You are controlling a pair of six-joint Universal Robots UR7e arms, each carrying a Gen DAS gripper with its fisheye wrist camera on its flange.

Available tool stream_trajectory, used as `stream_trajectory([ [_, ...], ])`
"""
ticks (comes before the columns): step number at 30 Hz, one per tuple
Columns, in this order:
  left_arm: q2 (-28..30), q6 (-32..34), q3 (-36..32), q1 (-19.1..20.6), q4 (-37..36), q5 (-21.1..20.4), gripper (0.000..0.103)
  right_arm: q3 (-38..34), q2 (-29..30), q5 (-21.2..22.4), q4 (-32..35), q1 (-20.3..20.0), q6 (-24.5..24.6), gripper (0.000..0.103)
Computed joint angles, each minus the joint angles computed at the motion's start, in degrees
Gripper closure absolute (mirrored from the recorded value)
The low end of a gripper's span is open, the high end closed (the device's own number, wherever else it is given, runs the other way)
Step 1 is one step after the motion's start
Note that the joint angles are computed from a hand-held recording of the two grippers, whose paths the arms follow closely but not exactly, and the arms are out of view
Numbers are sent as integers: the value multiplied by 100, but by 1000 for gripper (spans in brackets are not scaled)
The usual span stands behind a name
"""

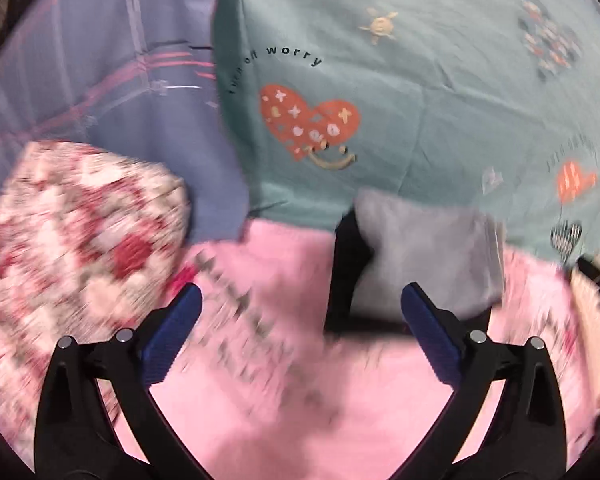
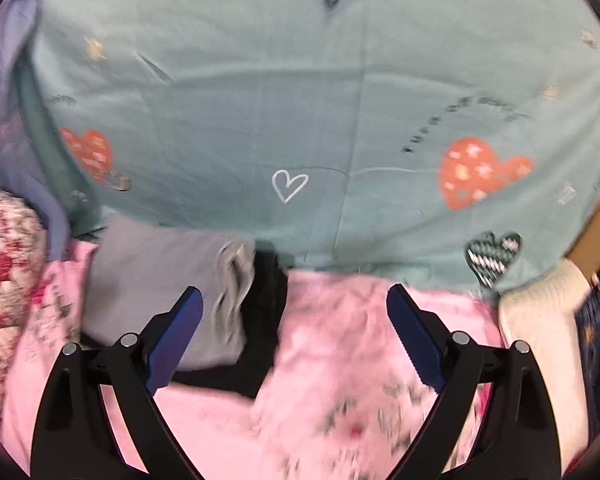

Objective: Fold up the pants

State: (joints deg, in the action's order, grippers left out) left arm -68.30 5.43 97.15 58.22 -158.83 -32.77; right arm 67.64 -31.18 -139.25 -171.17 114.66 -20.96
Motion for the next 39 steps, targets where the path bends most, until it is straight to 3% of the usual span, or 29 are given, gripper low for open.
stream_trajectory([
  [2, -542, -525, 920, -305, 66, 286, 2, 998, -493, -40, -526, 217, 137, 3],
  [4, -1023, -1129, 1639, -466, 302, 162, 2, 1761, -729, -94, -1222, 428, 149, 1],
  [7, -1515, -1617, 2641, -687, 28, 128, 2, 3023, -1066, -224, -2235, 657, 379, 1],
  [11, -1248, -1369, 3274, -815, -1256, 413, 2, 4071, -1221, -160, -2765, 619, 1092, 1],
  [13, -1008, -1075, 3437, -864, -1873, 547, 2, 4165, -1077, -166, -3191, 612, 1008, 1],
  [17, -645, -745, 3467, -764, -2429, 447, 2, 4064, -604, -408, -4235, 562, 279, 1],
  [24, 37, 149, 3466, -496, -3580, 374, 2, 4116, -295, -508, -4282, 396, 61, 1],
  [29, 34, -8, 3435, -365, -3289, 245, 2, 4183, -284, -326, -3715, 327, 373, 1],
  [39, -6, -65, 3480, -385, -3339, 261, 2, 4185, -238, -334, -3805, 353, 256, 1],
])
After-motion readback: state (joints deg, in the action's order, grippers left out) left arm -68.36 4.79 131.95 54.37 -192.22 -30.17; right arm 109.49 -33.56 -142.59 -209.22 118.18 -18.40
